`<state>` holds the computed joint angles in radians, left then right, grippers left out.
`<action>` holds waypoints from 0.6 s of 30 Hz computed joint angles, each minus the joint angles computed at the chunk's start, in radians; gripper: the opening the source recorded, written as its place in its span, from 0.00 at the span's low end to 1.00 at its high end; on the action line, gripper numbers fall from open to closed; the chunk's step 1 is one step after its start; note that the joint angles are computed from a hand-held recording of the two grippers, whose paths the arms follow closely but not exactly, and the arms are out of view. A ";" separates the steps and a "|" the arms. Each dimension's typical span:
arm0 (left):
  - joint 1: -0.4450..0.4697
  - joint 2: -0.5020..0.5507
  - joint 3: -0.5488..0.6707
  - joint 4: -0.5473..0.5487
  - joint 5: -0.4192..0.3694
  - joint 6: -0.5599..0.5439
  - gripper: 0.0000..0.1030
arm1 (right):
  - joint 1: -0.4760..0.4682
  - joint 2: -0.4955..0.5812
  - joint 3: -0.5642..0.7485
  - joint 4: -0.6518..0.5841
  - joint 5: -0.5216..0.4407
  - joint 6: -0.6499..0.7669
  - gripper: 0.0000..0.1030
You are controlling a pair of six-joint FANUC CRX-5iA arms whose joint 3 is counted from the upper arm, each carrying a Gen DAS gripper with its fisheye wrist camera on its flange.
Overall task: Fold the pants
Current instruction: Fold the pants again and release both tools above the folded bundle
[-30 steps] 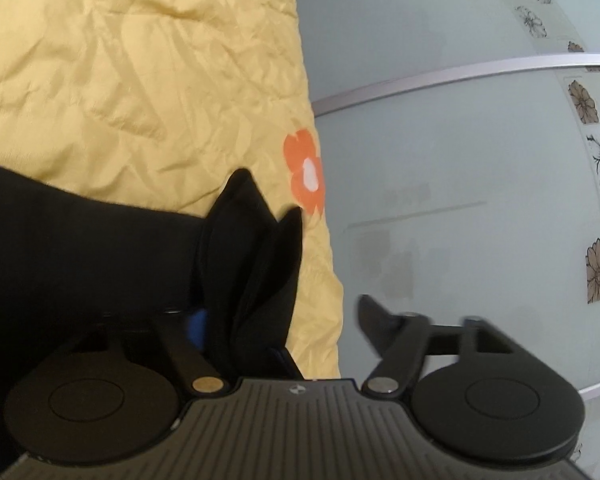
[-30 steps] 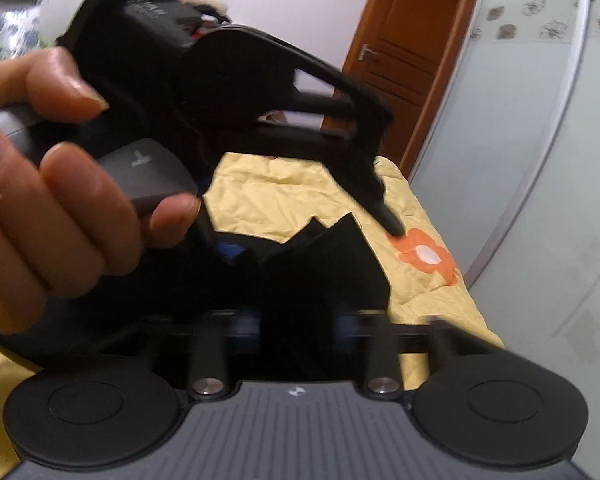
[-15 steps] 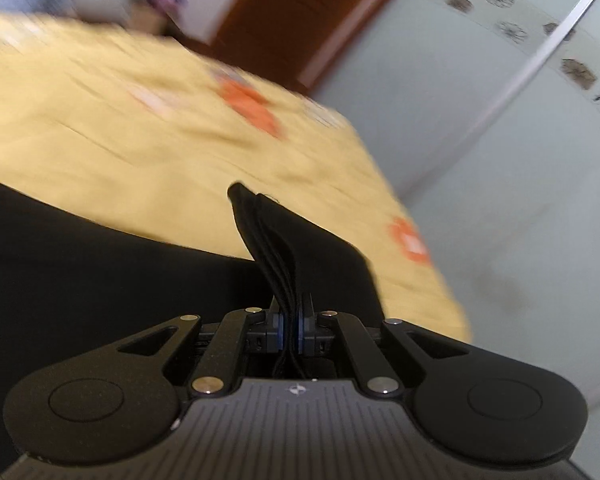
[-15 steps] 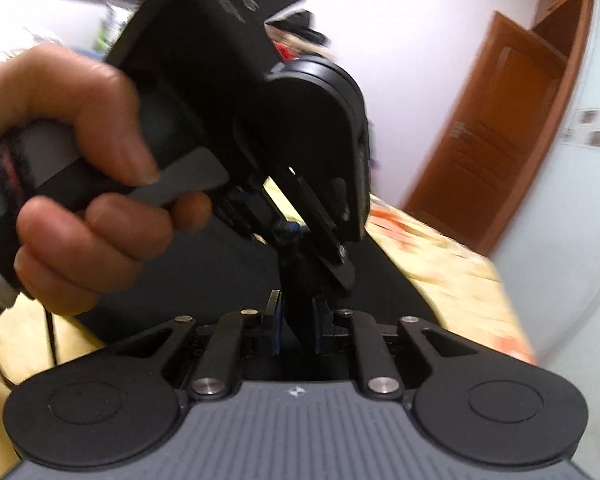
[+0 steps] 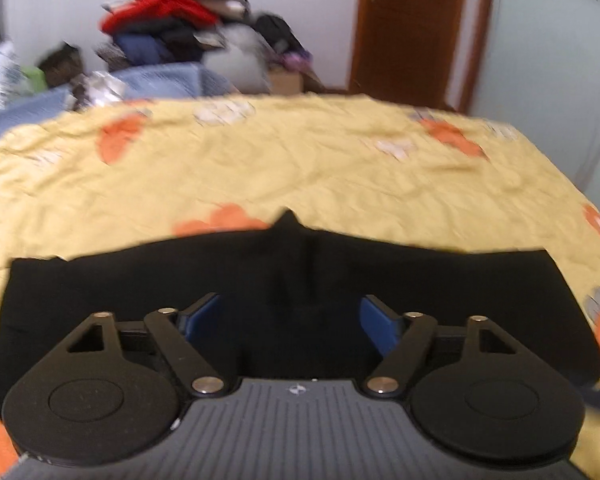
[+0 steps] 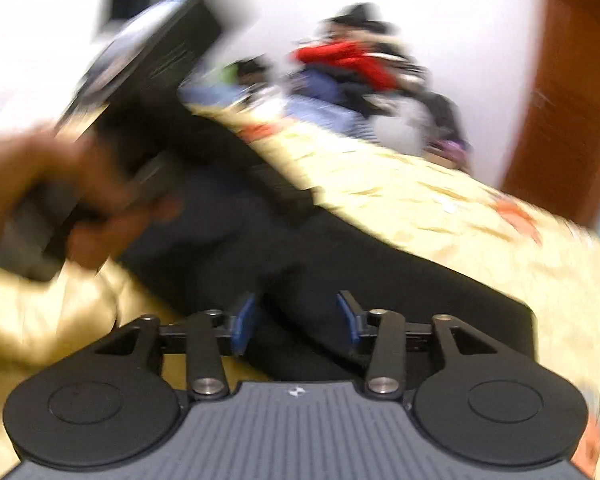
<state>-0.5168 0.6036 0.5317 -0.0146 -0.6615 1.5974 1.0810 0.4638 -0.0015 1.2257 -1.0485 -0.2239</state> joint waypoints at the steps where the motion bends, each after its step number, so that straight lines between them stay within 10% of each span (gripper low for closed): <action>1: -0.008 0.009 0.023 -0.013 -0.026 0.001 0.75 | 0.005 0.019 0.023 -0.022 -0.085 -0.044 0.62; 5: -0.030 0.031 0.030 0.034 -0.044 -0.164 0.83 | -0.011 0.026 0.075 -0.284 -0.181 -0.006 0.68; 9: -0.094 0.004 0.015 -0.237 0.009 0.040 0.83 | -0.014 -0.069 -0.073 -0.176 -0.102 -0.129 0.69; 12: -0.107 0.023 0.041 -0.205 0.016 0.060 0.96 | -0.087 -0.111 -0.135 -0.092 -0.037 -0.182 0.69; 18: -0.184 0.047 0.087 -0.389 -0.084 0.064 0.96 | -0.182 -0.033 -0.012 -0.269 0.004 0.060 0.84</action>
<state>-0.7004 0.6504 0.6187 -0.4032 -0.7451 1.6612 0.8988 0.4309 -0.0140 0.9566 -1.0442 -0.1636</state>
